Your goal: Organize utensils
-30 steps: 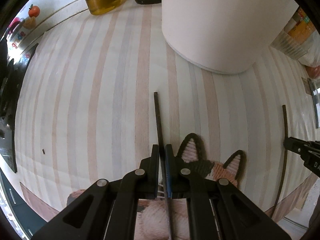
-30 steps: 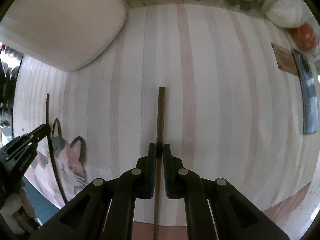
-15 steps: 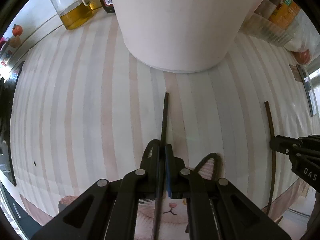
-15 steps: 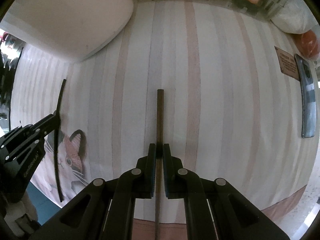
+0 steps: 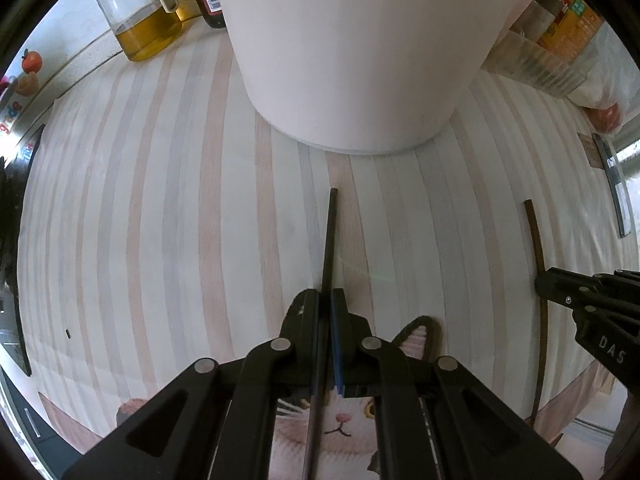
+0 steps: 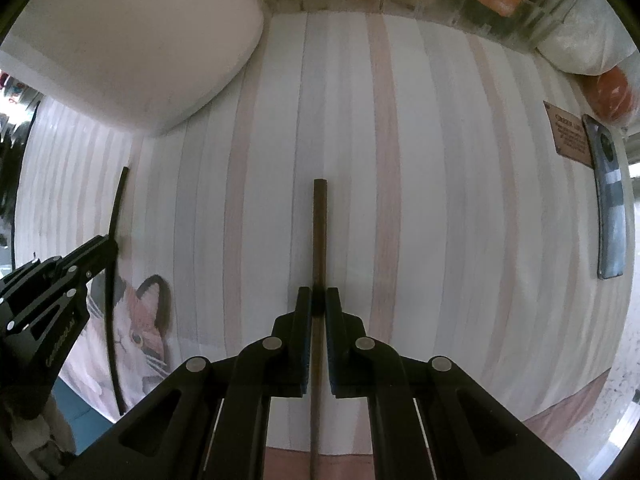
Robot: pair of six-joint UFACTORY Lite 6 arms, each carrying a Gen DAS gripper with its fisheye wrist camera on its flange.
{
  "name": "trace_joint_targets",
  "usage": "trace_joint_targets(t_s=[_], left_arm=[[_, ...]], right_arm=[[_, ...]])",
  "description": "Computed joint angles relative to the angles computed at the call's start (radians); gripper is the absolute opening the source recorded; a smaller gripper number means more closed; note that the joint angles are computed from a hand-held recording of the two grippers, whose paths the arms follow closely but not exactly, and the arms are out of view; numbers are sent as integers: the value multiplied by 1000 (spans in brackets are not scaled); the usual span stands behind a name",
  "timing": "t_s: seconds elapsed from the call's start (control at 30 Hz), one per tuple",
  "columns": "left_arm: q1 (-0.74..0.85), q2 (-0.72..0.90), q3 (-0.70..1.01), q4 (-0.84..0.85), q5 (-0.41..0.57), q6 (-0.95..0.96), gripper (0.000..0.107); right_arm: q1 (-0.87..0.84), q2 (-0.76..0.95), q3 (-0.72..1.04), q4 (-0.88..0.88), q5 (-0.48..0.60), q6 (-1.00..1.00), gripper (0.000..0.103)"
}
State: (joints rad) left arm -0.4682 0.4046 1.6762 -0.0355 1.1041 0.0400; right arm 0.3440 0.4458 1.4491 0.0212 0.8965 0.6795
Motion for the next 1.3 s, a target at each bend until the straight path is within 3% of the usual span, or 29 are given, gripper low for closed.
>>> trace_joint_targets(t_s=[0.27,0.5,0.73,1.3], left_arm=[[-10,-6,5,-3,-2,-15,3],[11,-81,25,-27,32,6,3],[50,-130,106,-67,83,27,3],[79,-63,457,-62,172,31,3]], right_arm=[[79,15,14,-83,-21,119,6],[138,-173,-204,-148,-172,272,6],[185,-305,-268,-225,-203,399,6],[155,-406,-138,-354,-171,405,6]])
